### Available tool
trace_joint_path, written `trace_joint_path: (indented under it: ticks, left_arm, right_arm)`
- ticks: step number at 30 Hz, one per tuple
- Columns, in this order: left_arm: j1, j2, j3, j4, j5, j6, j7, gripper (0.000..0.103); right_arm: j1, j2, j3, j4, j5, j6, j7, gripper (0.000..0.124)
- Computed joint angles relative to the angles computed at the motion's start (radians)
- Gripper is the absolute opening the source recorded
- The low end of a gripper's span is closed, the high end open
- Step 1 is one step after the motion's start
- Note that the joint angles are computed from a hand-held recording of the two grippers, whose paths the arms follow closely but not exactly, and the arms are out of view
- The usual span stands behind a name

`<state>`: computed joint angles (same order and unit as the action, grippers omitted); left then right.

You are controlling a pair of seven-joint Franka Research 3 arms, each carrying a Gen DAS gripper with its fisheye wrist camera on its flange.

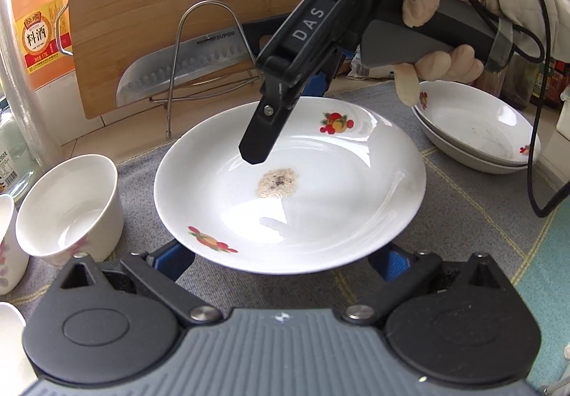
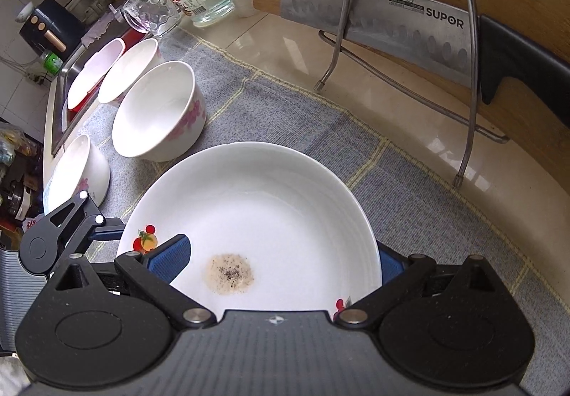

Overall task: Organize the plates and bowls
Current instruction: 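Carry the stained plate with the right gripper toward the plate stack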

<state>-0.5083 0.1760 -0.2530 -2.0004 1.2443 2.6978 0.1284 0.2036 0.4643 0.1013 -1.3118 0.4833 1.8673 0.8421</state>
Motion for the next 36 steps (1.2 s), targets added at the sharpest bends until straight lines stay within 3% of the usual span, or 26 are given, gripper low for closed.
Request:
trace_joint_path:
  ticks: [20,36]
  left_arm:
    - [0.009,-0.090,-0.048,-0.073,-0.051,0.027,0.115,0.102]
    - [-0.016,-0.056,-0.053,-0.035,-0.098,0.100,0.230,0.102]
  right_arm:
    - [-0.002,-0.283,-0.027,-0.356,0.087,0.136,-0.022,0.103]
    - [-0.025,-0.448,-0.075,-0.550,0.118,0.199,-0.018,0.103]
